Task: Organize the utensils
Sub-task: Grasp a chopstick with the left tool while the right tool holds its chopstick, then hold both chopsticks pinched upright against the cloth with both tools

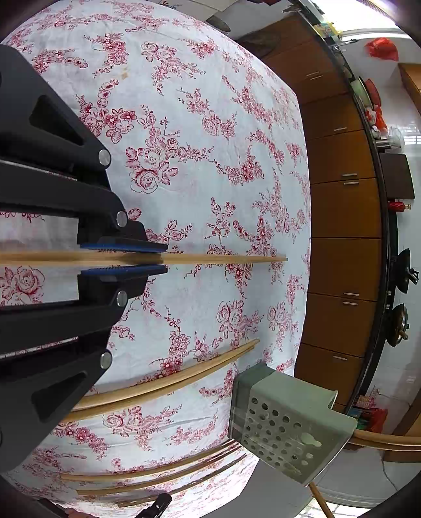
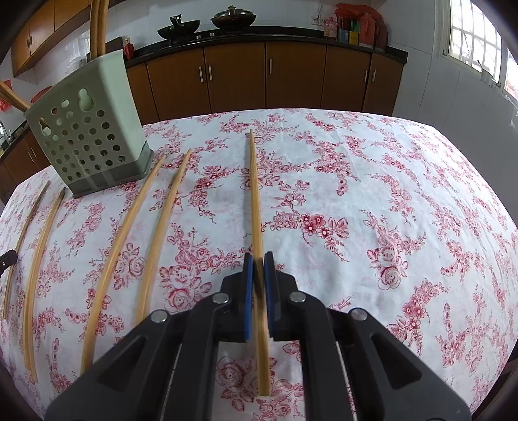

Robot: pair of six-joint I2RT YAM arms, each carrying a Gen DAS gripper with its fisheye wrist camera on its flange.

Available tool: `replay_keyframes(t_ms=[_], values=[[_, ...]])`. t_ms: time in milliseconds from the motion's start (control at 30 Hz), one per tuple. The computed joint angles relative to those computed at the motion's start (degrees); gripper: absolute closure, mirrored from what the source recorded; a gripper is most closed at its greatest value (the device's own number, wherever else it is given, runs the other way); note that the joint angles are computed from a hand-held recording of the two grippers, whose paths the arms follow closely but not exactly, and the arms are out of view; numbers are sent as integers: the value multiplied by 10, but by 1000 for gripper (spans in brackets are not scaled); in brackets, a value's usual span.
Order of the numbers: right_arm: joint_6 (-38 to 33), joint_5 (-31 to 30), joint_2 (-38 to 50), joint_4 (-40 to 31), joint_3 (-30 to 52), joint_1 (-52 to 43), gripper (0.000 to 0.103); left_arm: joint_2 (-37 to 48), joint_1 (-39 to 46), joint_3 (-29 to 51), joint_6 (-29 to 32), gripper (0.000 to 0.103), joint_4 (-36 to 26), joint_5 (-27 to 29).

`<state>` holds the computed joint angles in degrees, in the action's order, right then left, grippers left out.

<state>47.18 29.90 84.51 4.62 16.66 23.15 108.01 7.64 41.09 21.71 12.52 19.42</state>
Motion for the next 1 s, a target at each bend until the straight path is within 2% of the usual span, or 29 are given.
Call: replay_keyframes(t_ms=[1000], values=[[6,1,-3,-4,0,4,94,-1,1,2,-6,94,-5,6]])
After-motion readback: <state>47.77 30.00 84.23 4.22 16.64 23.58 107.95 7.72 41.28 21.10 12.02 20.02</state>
